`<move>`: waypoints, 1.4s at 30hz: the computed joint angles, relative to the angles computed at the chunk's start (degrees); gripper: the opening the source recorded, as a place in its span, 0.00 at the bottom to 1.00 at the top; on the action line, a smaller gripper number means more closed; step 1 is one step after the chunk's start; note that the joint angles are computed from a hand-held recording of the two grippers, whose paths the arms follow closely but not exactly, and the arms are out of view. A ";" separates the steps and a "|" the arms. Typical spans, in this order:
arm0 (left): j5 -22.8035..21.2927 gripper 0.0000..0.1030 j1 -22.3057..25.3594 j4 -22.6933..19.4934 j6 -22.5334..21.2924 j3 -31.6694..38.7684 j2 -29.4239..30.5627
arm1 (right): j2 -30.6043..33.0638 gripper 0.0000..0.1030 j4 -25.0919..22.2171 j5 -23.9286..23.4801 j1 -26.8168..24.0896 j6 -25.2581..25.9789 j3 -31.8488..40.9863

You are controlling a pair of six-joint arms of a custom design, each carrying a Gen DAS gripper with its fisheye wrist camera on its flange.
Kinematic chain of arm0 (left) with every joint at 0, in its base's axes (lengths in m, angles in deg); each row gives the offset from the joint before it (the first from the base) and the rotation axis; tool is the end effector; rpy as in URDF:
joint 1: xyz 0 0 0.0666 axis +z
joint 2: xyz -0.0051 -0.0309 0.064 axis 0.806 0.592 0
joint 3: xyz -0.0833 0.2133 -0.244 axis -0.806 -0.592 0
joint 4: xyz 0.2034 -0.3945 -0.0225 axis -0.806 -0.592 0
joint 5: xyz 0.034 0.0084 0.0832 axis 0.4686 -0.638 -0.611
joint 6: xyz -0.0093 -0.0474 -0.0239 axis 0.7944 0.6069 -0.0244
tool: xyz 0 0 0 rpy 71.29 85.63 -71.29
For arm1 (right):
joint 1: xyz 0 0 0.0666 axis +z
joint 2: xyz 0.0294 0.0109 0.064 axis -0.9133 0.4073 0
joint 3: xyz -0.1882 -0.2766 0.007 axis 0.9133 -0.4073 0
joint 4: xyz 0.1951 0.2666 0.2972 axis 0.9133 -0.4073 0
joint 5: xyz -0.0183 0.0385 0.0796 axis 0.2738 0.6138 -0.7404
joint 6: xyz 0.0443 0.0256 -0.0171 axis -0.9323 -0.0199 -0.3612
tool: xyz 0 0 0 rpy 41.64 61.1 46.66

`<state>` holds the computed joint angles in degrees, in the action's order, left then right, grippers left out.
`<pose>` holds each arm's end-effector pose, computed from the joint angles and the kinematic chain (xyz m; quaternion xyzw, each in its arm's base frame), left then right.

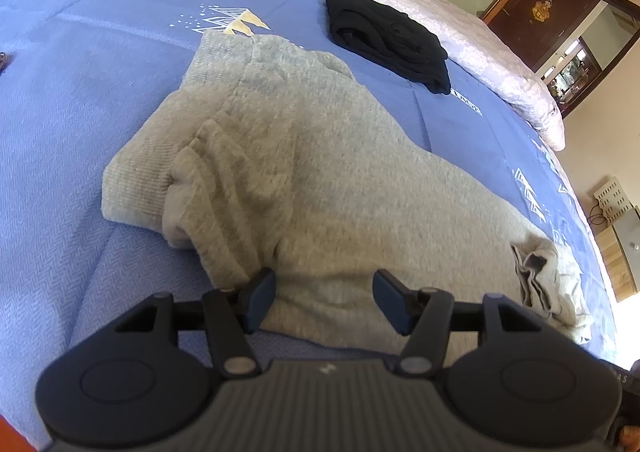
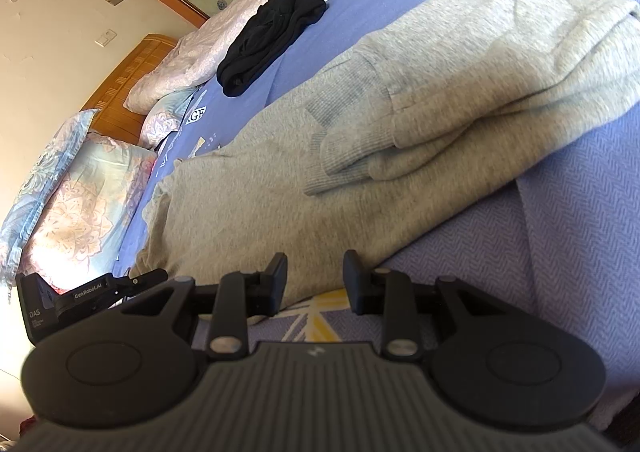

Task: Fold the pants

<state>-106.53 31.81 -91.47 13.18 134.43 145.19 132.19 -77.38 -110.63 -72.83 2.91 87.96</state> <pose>0.5235 -0.1989 0.2707 -0.3645 0.8545 -0.1133 0.3523 0.7027 -0.0563 0.2638 -0.1446 0.8797 0.4136 0.1847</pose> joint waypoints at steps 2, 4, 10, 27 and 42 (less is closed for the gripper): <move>0.01 0.55 -0.01 0.04 0.04 -0.02 0.00 | 0.09 0.33 -0.12 -0.01 -0.02 0.10 0.13; -0.01 0.55 -0.02 0.03 0.03 0.00 0.01 | 0.14 0.33 -0.27 -0.01 -0.01 0.28 0.21; -0.07 0.55 -0.06 -0.02 0.06 0.07 0.06 | 0.22 0.33 -0.31 -0.01 -0.03 0.35 0.30; 0.25 0.55 0.12 0.24 -0.44 -0.22 -0.22 | -0.19 0.34 0.08 -0.16 -0.35 0.23 0.60; 4.20 0.55 0.10 6.54 -5.96 2.34 -2.27 | 1.20 0.55 31.80 6.65 -8.63 -28.45 2.64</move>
<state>-102.33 31.91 -84.92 7.22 136.76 142.92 133.39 -45.58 -103.98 -81.46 -25.54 90.60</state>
